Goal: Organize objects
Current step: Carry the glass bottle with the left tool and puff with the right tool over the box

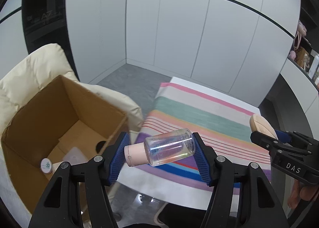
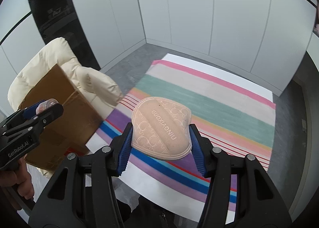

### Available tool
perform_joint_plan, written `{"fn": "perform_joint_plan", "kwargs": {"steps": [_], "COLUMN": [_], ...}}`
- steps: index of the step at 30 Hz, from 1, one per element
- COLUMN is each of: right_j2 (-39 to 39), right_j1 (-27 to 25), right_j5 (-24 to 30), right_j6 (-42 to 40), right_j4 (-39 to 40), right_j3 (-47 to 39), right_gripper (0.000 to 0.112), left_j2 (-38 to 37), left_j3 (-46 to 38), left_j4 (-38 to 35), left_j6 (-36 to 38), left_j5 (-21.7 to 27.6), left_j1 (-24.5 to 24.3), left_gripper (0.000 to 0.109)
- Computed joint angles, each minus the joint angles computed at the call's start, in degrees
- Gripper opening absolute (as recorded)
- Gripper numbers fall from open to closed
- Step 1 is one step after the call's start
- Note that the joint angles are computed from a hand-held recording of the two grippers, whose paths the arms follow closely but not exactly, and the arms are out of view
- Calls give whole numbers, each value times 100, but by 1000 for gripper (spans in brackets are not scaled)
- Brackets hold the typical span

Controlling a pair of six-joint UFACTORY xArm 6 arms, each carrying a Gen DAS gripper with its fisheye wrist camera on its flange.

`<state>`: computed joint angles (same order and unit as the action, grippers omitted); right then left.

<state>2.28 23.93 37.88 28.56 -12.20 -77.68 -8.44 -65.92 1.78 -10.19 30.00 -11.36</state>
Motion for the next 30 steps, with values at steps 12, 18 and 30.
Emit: {"fn": "perform_joint_plan", "kwargs": {"steps": [12,18,30], "right_j2": [808,1198,2108], "right_j1": [506,756,1265], "right_j5": [18,51,399], "right_j6": [-164,-250,-539], "right_j4": [101,104,259], "right_j3": [-978,-1497,-2788], "right_gripper": [56,56,56], "left_j2": [-339,-531,-829], "left_j3": [363,556,863], "left_j4": [177,286,301], "left_j6": [-63,-129,-61], "left_j5": [-81,-72,-24], "left_j1": [702,1032,1626], "left_gripper": [64,64,64]}}
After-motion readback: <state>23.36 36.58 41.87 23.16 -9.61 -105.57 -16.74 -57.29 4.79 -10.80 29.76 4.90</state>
